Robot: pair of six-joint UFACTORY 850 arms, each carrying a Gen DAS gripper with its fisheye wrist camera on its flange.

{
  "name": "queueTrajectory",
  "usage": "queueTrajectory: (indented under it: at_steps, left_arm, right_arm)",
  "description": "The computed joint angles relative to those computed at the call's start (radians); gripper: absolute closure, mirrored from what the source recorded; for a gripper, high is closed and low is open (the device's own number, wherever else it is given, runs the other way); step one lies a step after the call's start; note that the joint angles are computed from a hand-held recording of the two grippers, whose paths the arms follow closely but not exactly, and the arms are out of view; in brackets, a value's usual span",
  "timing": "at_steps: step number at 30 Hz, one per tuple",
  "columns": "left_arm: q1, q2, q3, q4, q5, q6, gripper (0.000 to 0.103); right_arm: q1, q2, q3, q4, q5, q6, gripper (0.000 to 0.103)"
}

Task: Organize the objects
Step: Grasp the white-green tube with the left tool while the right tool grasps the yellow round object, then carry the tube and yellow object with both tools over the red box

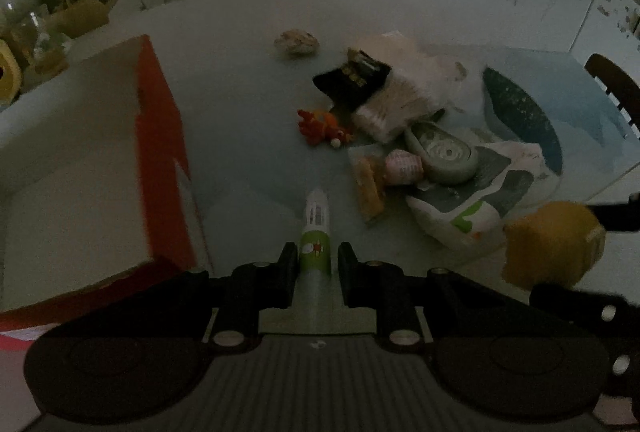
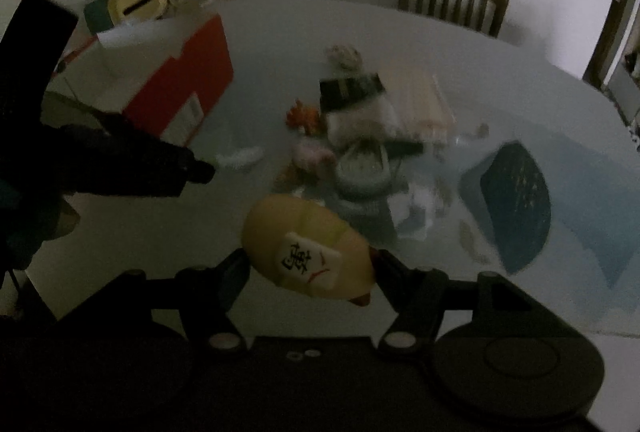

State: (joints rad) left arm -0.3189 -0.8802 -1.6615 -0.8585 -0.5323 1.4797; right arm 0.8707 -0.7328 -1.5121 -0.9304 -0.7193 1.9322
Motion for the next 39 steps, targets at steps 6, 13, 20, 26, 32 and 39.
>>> queueTrajectory:
  at_steps: [6, 13, 20, 26, 32, 39]
  left_arm:
    - [0.035, 0.007, -0.011, -0.003, -0.050, -0.014, 0.083]
    - [0.068, 0.023, -0.018, -0.064, -0.102, 0.031, 0.088]
    - [0.091, 0.051, -0.016, -0.144, -0.144, 0.094, 0.088]
    - [0.119, 0.071, -0.028, -0.243, -0.202, 0.146, 0.088]
    - [0.137, 0.072, -0.057, -0.309, -0.201, 0.167, 0.088]
    - [0.163, 0.023, -0.146, -0.327, -0.143, 0.123, 0.088]
  right_arm:
    - [0.007, 0.014, -0.013, -0.035, -0.028, 0.016, 0.036]
    - [0.007, 0.001, -0.058, -0.034, -0.055, -0.018, 0.036]
    - [0.007, -0.004, -0.087, -0.053, -0.069, -0.017, 0.036]
    - [-0.003, -0.028, -0.147, -0.056, -0.084, -0.065, 0.036]
    - [-0.025, -0.077, -0.245, -0.071, -0.074, -0.144, 0.036]
    - [-0.063, -0.201, -0.455, -0.039, -0.029, -0.315, 0.036]
